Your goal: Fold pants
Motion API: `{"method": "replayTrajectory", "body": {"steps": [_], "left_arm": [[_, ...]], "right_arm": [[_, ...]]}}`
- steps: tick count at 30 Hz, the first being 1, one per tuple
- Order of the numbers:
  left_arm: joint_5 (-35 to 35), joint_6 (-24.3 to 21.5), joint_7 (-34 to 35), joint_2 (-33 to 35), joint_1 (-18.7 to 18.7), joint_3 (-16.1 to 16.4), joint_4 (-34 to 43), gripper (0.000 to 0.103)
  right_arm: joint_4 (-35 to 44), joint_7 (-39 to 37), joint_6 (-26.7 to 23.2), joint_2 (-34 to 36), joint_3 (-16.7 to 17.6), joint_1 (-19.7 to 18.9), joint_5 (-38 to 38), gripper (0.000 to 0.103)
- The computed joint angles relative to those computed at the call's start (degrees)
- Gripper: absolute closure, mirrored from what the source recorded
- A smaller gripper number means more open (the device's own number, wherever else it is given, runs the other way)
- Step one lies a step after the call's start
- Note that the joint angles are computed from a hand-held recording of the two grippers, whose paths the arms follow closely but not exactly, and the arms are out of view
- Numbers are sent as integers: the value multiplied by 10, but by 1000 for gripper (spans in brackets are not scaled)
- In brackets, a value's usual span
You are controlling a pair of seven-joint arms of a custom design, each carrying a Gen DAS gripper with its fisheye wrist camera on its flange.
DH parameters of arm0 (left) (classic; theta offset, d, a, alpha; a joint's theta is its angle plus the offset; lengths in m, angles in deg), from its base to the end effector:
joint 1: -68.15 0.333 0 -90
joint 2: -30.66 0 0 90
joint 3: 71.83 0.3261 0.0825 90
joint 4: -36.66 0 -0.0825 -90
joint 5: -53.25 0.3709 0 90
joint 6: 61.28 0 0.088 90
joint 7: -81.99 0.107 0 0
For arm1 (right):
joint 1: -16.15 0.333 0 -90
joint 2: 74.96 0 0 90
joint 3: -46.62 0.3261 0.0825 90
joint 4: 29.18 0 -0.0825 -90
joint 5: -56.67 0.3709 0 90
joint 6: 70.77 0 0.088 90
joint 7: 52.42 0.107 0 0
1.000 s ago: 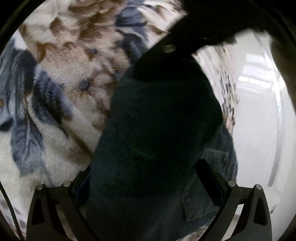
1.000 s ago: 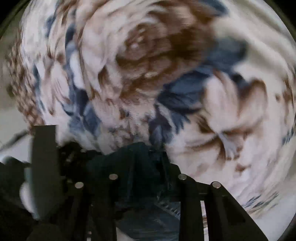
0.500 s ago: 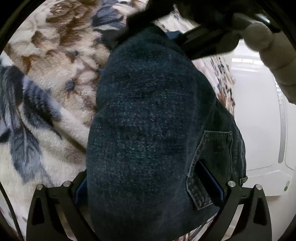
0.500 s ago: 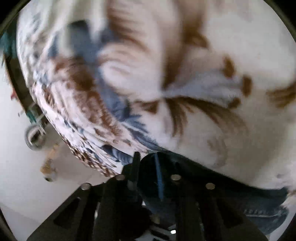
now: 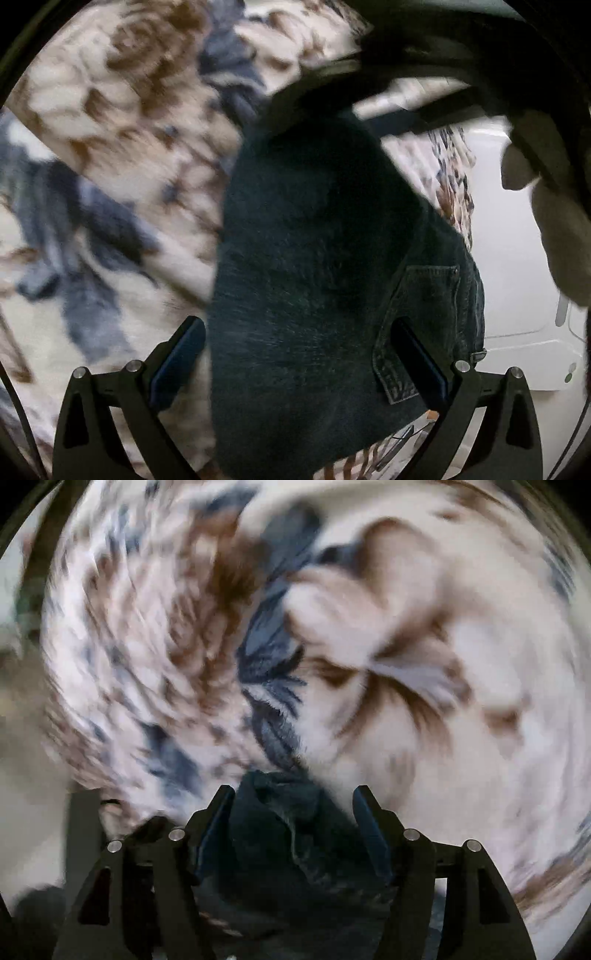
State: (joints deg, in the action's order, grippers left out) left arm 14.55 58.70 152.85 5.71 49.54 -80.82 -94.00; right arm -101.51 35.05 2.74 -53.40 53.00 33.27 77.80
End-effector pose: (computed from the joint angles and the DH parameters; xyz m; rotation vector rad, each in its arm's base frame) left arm 0.3653 -0.2357 0.5662 1.9955 -1.7506 0.5933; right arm 0.5536 0.2763 0.5437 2.5587 -1.5247 -0.8163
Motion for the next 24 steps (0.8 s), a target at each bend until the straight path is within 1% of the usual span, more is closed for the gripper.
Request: {"method": "replayTrajectory", "body": {"steps": [1,2,3,5,7,8,10,12,14,15,17,20,21,24], "left_arm": [[8,-3,-12,-3,6,1,5,1],[14,-5,-29,-7,12,1,11,1],[14,2,-38,-11,15,2,16,1],[28,7,-53,-8,18,-3,33,1],[41,10,-47,8,14,-6,54,1],[55,5,-46,24,12,-12,67,1],[77,-5,-46,54,9,-20,90,1],[111,-18,-55,78,11,-32,104,1],[137,-32,-48,91,14,-33,104,1],[136,-27,-41,89,14,-31,96,1],[95,-14,-11,88,10,-18,78,0],[30,-7,43,89,8,0,59,1],[22,-19,47,82,11,4,59,1],[-11,-32,57,86,16,7,66,1]], "right_arm": [[-28,3,23,-29,-9,-19,28,28],[-60,0,52,-65,-19,-34,40,23],[-91,-6,78,-98,-28,-46,41,14],[-159,-23,128,-171,-48,-70,39,13],[-252,-17,181,-258,-72,-95,32,10],[-289,-3,188,-294,-81,-106,23,10],[-333,0,173,-331,-102,-125,11,9],[-393,-7,153,-371,-113,-140,-14,9],[-450,-35,154,-409,-120,-149,-40,9],[-470,-47,157,-418,-127,-153,-36,10],[-510,-58,159,-428,-148,-166,-3,8],[-574,-69,165,-415,-184,-187,101,5],[-585,-77,166,-411,-188,-193,124,2],[-606,-103,156,-398,-195,-205,192,2]]}}
